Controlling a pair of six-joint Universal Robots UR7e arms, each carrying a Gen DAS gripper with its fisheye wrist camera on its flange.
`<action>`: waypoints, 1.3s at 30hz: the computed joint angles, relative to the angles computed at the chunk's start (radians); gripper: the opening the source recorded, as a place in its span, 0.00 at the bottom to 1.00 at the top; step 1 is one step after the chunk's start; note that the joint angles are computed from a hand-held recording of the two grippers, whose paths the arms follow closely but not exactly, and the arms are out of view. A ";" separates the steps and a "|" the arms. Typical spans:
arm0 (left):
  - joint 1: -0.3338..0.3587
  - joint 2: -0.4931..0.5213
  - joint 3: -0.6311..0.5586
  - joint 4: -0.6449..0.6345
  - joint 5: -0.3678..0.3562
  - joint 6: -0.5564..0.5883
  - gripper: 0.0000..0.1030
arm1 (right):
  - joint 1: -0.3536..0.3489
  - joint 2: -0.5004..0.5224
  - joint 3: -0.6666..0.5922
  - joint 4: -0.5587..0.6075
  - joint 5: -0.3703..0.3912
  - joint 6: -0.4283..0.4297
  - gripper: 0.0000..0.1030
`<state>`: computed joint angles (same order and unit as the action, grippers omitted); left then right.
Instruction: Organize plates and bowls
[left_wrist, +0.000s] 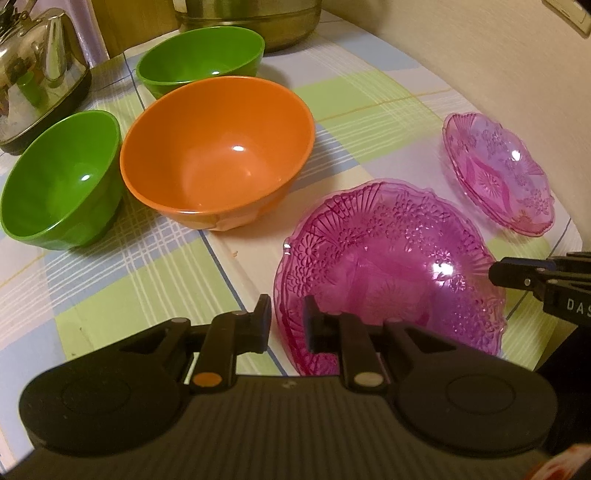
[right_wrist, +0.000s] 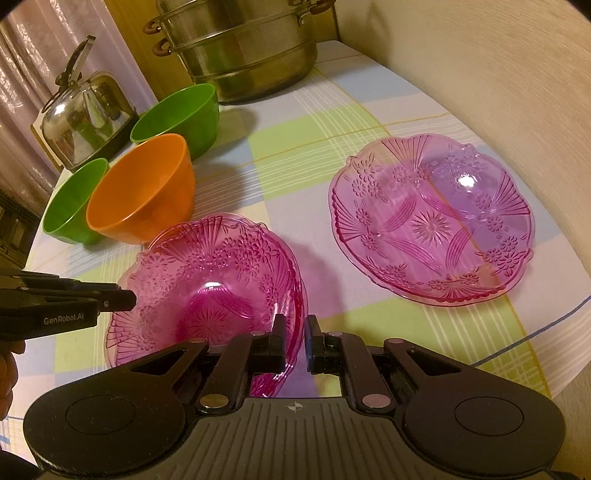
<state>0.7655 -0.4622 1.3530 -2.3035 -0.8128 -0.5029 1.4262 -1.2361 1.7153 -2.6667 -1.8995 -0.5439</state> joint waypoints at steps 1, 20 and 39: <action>0.000 -0.001 0.001 0.000 0.000 -0.001 0.15 | 0.000 0.001 0.000 -0.001 -0.001 -0.001 0.09; -0.018 -0.026 0.027 -0.035 0.027 -0.007 0.30 | -0.004 -0.019 0.017 -0.027 0.022 0.004 0.59; -0.069 0.007 -0.047 -0.088 0.029 0.058 0.89 | -0.015 -0.096 0.020 -0.037 0.059 0.029 0.59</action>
